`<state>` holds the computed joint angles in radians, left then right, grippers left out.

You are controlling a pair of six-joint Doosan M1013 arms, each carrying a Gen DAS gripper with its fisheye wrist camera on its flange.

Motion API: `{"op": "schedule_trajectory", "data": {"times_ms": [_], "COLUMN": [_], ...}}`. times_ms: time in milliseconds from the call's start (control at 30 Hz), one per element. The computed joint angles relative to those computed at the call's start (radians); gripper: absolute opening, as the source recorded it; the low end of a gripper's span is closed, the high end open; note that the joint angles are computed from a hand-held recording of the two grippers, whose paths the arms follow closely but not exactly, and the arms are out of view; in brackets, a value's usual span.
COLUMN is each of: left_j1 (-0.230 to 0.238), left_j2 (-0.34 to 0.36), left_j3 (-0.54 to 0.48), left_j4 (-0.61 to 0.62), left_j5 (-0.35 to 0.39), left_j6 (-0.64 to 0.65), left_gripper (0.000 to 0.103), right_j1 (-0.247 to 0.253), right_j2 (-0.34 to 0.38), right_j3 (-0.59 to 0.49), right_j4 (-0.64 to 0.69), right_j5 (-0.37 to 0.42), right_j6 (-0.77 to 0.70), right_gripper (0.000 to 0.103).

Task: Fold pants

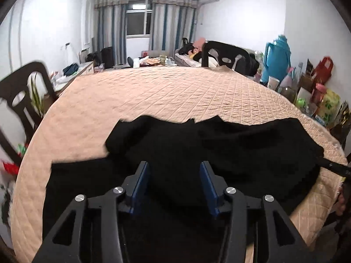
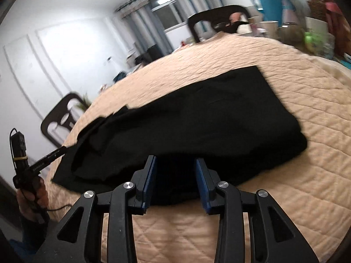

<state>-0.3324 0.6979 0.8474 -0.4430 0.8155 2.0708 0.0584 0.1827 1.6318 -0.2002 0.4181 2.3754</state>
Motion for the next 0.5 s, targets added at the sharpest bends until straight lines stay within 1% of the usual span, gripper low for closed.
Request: {"op": "schedule_trajectory", "data": {"times_ms": [67,133,200,267,367,500], "left_j1": [-0.018,-0.037,-0.048,-0.059,-0.072,-0.081], "left_j2": [0.036,0.073,0.117,0.156,0.18,0.213], "left_j3": [-0.06,-0.118,-0.191,-0.257,-0.297,-0.365], "left_j4": [0.037,0.12,0.166,0.213,0.27,0.32], "left_j5": [0.026,0.049,0.103,0.158,0.169,0.213], "left_j6": [-0.006,-0.049,-0.069,-0.094,-0.108,-0.128], "left_gripper": [0.052,0.052,0.052,0.052,0.052,0.051], "right_j1": [-0.007,-0.013,-0.022,-0.029,-0.025,-0.028], "right_j2": [-0.008,-0.01,-0.012,-0.011,-0.009,-0.018], "right_j3": [0.012,0.019,0.029,0.036,0.039,0.053], "right_j4": [-0.044,-0.084,-0.06,-0.014,-0.067,-0.079], "right_j5": [-0.006,-0.003,-0.018,-0.037,-0.031,-0.052], "right_j6": [0.076,0.151,0.165,0.147,0.212,0.247], "right_gripper": [0.038,0.042,0.043,0.043,0.043,0.043]}}
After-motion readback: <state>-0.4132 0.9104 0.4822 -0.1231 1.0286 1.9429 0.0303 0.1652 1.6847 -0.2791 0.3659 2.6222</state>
